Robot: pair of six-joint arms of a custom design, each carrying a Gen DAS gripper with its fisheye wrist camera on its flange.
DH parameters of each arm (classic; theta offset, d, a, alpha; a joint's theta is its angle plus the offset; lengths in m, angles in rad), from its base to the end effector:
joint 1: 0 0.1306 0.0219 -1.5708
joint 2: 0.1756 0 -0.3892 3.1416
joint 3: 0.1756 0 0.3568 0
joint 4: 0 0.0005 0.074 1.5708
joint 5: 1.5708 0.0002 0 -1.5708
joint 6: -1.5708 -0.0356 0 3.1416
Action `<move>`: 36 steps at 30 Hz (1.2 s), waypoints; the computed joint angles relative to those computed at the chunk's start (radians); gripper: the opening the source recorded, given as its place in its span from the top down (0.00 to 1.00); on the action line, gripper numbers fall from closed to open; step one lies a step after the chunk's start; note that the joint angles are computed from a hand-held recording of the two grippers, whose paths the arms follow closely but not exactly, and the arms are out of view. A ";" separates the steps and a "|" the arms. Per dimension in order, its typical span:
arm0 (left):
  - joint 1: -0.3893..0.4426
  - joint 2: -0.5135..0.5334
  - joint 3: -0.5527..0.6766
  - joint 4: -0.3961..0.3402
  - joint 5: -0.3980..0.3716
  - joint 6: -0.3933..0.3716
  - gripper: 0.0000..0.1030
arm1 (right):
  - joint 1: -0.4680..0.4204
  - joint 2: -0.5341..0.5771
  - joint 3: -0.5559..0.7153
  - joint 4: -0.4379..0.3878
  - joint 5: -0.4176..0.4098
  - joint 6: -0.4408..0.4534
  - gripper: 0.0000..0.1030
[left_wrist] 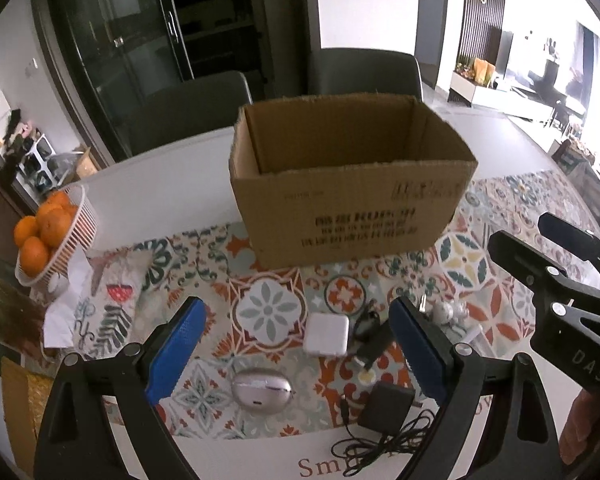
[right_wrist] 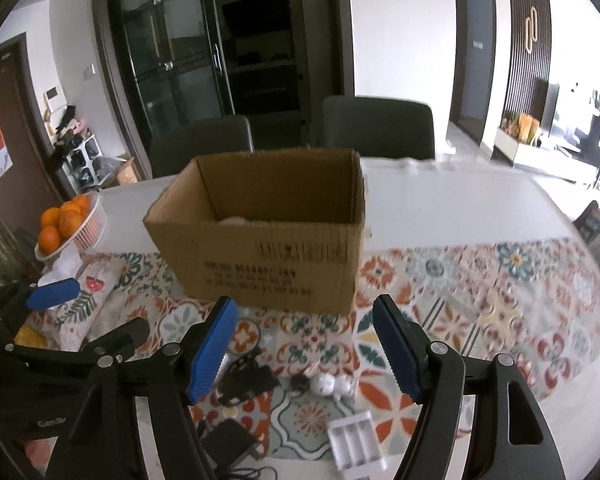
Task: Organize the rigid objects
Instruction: 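Move the left tool to the white charger while the right tool approaches the white figurine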
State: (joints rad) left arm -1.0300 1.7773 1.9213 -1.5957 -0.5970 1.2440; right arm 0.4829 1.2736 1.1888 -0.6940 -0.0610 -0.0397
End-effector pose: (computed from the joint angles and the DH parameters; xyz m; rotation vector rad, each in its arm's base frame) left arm 0.2907 -0.4462 0.4402 -0.3182 2.5254 0.1914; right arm 0.3606 0.1909 0.4096 -0.5507 2.3068 0.3260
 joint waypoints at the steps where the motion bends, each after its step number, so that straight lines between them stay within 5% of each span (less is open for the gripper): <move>1: 0.001 -0.001 -0.011 0.009 0.014 0.001 0.09 | -0.001 0.001 -0.006 -0.003 0.001 -0.005 0.31; 24: 0.060 -0.006 -0.220 0.270 0.239 -0.096 0.14 | -0.010 0.107 -0.086 -0.030 -0.006 -0.087 0.31; 36: 0.091 0.034 -0.241 0.300 0.294 -0.120 0.21 | -0.024 0.162 -0.103 -0.003 0.017 -0.140 0.31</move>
